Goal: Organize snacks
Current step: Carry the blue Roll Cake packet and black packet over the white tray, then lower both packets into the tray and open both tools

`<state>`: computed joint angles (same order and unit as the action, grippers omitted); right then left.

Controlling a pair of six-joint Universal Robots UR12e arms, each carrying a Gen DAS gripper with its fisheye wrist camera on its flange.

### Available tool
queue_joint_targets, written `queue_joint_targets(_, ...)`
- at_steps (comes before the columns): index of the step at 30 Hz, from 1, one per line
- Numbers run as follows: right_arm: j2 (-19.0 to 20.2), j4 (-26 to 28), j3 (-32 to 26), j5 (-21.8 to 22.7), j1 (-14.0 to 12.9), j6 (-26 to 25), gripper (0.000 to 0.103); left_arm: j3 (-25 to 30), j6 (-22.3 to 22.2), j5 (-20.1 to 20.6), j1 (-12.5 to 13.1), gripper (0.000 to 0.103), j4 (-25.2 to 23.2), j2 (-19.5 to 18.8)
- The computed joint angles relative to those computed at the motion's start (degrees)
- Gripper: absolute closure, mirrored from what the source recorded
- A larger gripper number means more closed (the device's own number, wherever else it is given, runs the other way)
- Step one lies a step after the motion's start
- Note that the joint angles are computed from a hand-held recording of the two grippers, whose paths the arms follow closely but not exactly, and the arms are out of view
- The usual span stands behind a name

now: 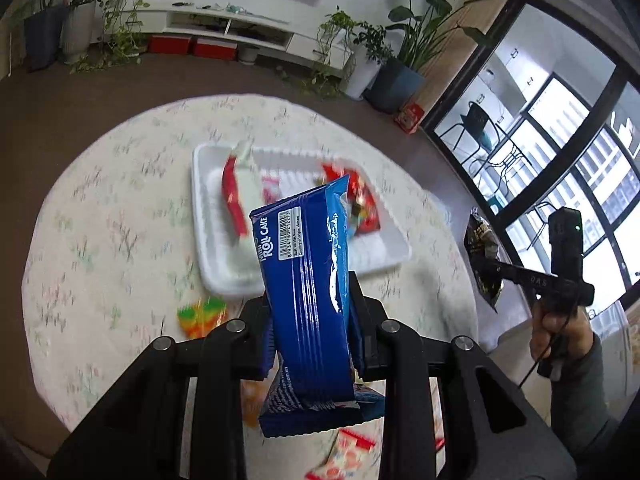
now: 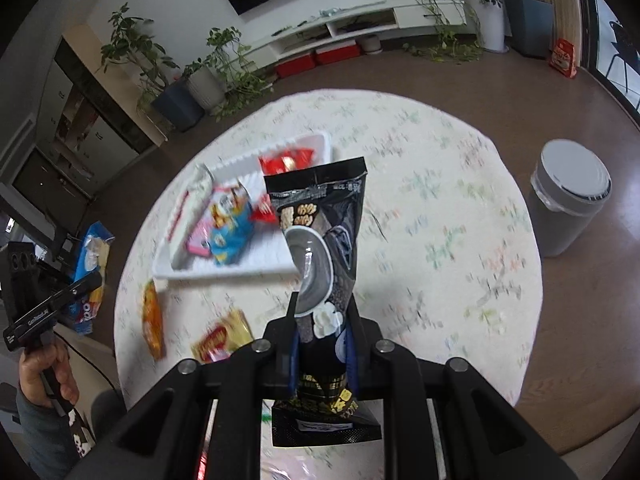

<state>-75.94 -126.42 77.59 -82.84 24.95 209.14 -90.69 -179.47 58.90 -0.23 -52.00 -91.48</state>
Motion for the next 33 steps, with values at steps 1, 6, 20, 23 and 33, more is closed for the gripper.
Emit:
queue_joint_targets(1,1.01,0.0,-1.72,0.18,0.05,-0.35,0.084,1.46,-0.82,-0.19,-0.3,0.077,0.45,-1.12)
queue_joint_targets(6,5.81,0.76,-9.21,1.18,0.36,-1.65,0.084,8.12,-1.88,1.37,-2.33,0.077,-0.07,-6.15)
queue_joint_targets(20,17.35,11.14,-24.15,1.92,1.48,-4.59,0.084,16.42,-2.64,6.83,-5.54,0.077,-5.08,-15.73)
queue_joint_targets(23,18.46,13.36,-25.16,0.67,1.8,-5.37,0.084,17.12,-1.59,8.65,-6.39,0.077,-5.82,-17.02)
queue_joint_targets(33,20.63,13.85,-27.17,-1.47,2.67,-6.76,0.083,17.34,-2.2,11.48,-7.03,0.077,-5.2,-18.93)
